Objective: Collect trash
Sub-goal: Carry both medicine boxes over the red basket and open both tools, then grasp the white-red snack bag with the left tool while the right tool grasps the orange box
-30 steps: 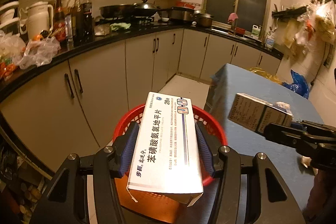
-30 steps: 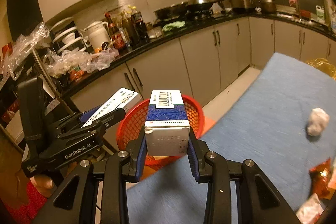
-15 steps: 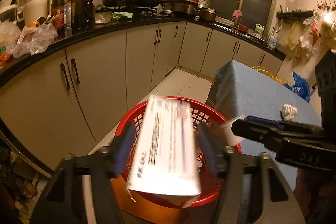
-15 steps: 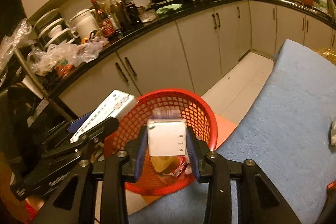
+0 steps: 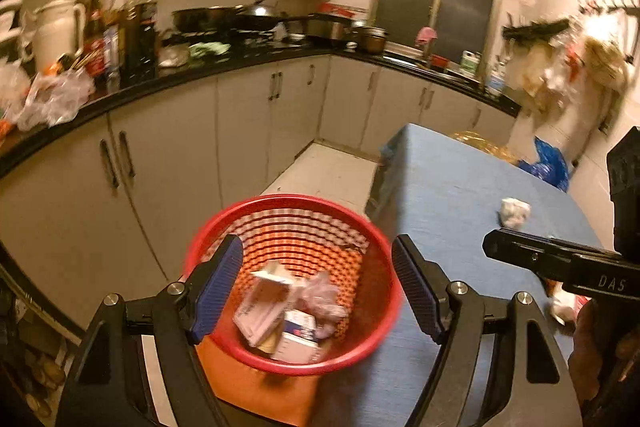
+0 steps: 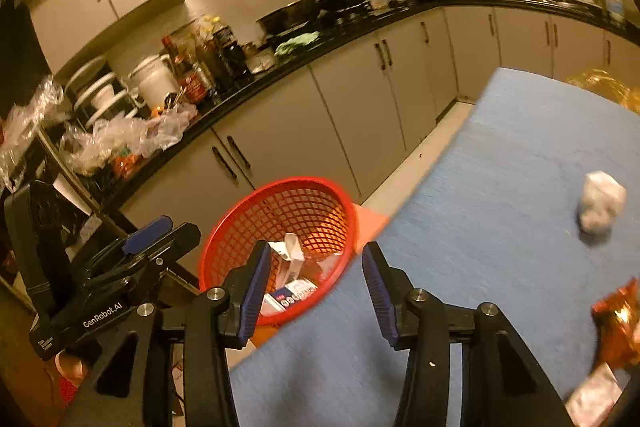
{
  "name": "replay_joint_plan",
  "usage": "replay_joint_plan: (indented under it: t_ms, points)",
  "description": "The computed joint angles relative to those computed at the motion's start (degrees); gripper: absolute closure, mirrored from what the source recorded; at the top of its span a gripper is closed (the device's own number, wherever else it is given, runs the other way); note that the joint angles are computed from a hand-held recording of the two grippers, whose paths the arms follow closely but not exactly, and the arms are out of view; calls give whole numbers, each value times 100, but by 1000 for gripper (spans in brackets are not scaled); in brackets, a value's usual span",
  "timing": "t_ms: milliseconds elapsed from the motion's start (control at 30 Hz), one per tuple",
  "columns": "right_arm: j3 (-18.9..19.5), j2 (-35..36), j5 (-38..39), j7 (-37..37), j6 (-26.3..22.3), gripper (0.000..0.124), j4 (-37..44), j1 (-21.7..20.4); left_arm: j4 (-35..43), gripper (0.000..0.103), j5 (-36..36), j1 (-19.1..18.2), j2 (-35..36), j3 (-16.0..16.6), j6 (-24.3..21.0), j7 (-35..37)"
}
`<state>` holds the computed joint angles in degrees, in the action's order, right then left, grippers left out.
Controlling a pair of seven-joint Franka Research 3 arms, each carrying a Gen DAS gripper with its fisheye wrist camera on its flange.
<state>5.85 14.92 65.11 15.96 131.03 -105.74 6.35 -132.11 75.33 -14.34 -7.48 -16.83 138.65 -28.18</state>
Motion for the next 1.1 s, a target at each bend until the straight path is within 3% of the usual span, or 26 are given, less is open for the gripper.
replay_joint_plan:
  t_ms: [200,467,667,800,900,1100]
  points:
    - [-243,-189,223,-185,-283,67,-193,-366,725,27,53,-266,607,-81,27,401]
    - [-657,14,227,-146,-12,64,59,-973,1911,27,-171,-812,1681,107,311,1364]
    - [-720,680,-381,687,-623,62,695,-1539,2633,27,-401,-1200,2359,347,711,1968]
    - [-592,925,-577,792,-675,62,845,-1701,2945,27,-764,-1413,2655,472,795,2359]
    - [-502,1094,-657,991,-1054,62,1021,-1851,3008,27,-930,-1547,2713,574,792,2515]
    - [-435,611,-602,378,-1803,61,365,-1932,2866,27,-1053,-1573,2612,702,1008,2488]
